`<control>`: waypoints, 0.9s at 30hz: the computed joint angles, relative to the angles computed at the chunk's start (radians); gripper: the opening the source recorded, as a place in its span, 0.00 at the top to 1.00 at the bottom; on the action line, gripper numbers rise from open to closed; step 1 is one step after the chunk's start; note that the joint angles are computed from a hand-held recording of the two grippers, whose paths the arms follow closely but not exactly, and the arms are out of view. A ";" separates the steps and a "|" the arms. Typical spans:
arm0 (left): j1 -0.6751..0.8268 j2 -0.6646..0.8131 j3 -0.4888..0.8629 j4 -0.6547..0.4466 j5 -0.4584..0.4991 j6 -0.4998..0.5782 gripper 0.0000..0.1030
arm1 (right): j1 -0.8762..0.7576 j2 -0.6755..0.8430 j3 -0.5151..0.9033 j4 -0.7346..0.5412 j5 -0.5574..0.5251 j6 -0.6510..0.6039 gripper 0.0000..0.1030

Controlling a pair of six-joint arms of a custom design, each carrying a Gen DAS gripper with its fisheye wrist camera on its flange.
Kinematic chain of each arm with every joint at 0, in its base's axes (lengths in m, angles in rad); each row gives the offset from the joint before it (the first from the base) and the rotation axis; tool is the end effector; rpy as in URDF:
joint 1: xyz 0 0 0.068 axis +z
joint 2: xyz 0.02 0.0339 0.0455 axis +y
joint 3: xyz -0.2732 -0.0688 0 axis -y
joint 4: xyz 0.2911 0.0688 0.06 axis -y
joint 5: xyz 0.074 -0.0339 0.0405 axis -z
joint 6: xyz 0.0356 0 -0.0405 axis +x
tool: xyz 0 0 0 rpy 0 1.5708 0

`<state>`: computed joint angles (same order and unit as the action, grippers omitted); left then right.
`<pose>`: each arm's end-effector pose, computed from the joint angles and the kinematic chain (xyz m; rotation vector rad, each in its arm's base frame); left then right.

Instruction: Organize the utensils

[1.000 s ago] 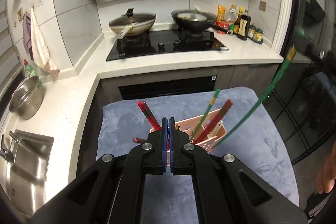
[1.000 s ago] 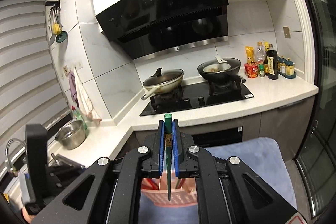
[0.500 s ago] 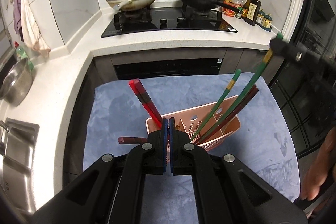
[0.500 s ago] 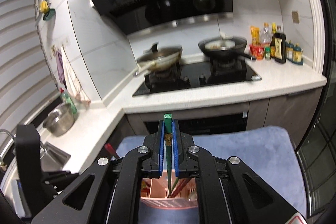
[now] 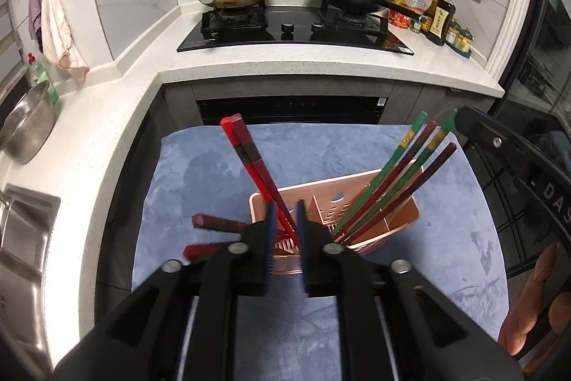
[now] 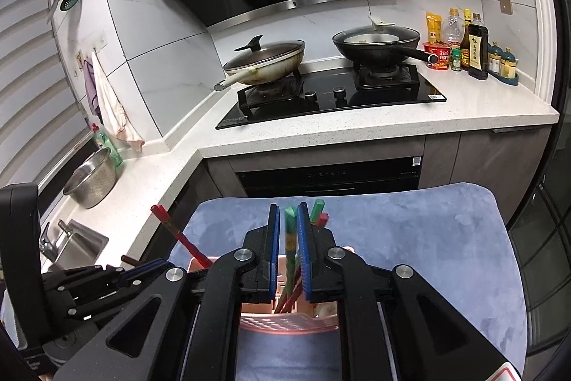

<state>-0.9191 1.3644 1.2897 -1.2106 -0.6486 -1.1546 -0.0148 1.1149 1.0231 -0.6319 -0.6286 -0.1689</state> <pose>0.1915 -0.2156 0.3208 -0.4040 2.4111 0.1157 0.2724 0.0169 0.3238 -0.4859 2.1470 0.6150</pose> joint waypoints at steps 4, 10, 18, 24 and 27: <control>-0.022 -0.006 0.005 -0.017 -0.032 -0.032 0.74 | -0.008 -0.033 -0.014 -0.009 0.003 -0.022 0.87; -0.071 -0.009 0.029 -0.066 -0.085 -0.096 0.70 | -0.045 -0.071 -0.016 -0.049 -0.022 -0.047 0.81; -0.197 0.021 0.091 -0.232 -0.190 -0.284 0.58 | -0.143 -0.157 -0.048 -0.173 -0.079 -0.157 0.75; -0.270 0.028 0.085 -0.307 -0.196 -0.424 0.58 | -0.228 -0.220 -0.087 -0.294 -0.118 -0.277 0.75; -0.306 0.035 0.079 -0.338 -0.192 -0.491 0.58 | -0.263 -0.258 -0.113 -0.341 -0.129 -0.334 0.75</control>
<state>-1.2254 1.3998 1.3685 -1.5483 -0.8407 -1.6460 -0.2779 0.8570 0.9100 -0.9731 -0.7580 -0.5032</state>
